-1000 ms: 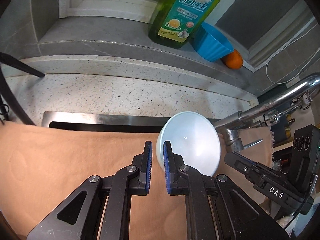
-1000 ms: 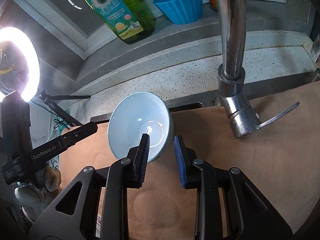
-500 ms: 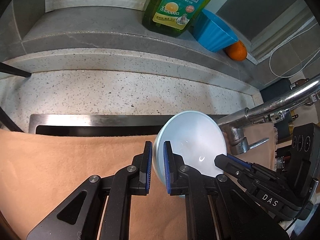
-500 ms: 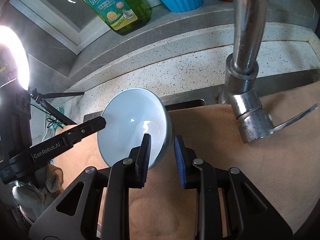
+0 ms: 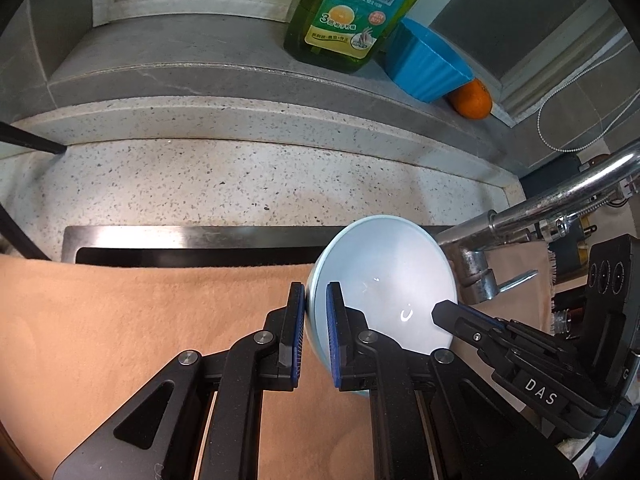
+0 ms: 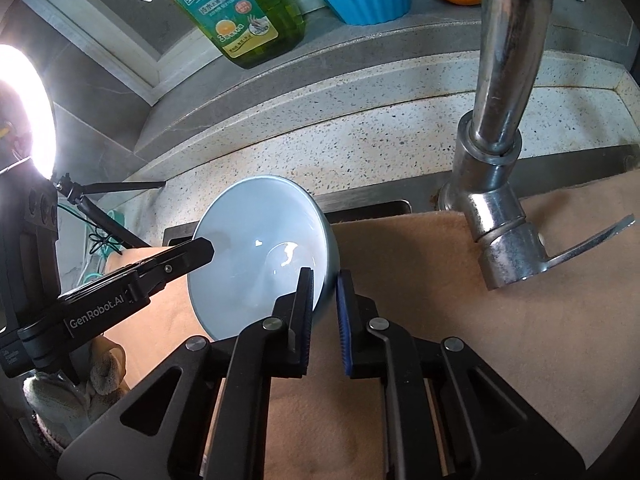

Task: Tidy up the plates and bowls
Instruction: 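Lift the light blue bowl and carry it toward the stack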

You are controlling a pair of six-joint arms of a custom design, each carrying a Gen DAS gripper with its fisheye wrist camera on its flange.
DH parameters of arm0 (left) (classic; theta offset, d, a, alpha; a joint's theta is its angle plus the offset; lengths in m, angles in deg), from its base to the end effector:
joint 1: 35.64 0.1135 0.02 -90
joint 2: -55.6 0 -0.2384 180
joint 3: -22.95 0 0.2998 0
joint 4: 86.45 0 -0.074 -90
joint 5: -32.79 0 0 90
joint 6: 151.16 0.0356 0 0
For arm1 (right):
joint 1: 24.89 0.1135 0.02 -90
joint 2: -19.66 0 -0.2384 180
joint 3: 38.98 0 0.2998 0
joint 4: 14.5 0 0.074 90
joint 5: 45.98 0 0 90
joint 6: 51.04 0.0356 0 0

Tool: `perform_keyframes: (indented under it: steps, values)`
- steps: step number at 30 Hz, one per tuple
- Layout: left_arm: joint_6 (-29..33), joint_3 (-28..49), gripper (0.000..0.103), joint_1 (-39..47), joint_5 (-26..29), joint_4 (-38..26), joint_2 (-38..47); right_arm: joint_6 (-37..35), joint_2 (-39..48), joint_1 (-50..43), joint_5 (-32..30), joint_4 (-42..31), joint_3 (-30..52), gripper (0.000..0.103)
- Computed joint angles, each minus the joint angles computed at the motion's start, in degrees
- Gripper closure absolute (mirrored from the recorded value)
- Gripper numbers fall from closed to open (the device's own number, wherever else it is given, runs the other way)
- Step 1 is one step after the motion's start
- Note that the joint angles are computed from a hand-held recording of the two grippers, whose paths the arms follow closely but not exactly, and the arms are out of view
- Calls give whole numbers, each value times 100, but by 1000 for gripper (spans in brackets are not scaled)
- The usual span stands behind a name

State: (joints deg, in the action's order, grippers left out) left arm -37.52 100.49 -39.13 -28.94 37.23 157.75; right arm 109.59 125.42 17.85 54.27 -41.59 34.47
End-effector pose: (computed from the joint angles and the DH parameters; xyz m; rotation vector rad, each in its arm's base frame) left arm 0.3577 -0.0387 0.1177 0.7182 2.7358 -0.6619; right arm 0.2934 0.2625 0.0888 0.7050 2.5680 0.4775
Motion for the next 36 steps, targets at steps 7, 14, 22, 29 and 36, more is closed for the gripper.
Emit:
perform_keyframes:
  steps: [7,14,22,29,36]
  values:
    - [300,-143,94,407,256,-376,-478,-38,-218,222,103,-239,134,92]
    - [909,-335,94,1047,535,-960,-1118,-141,-426,624,255,-641,478,92]
    - [1736,-311,94,1968,890,-1791,-1654,-254,-370,1110,477,-1182,1211,92]
    - [2638,-111,94,2940,1071,-2555,-1741,-346,-35,1554,678,-1585,2088,92]
    - [3516,224,94,4015,1025,-3121,-1378,-471,663,1905,627,-1836,3124,92]
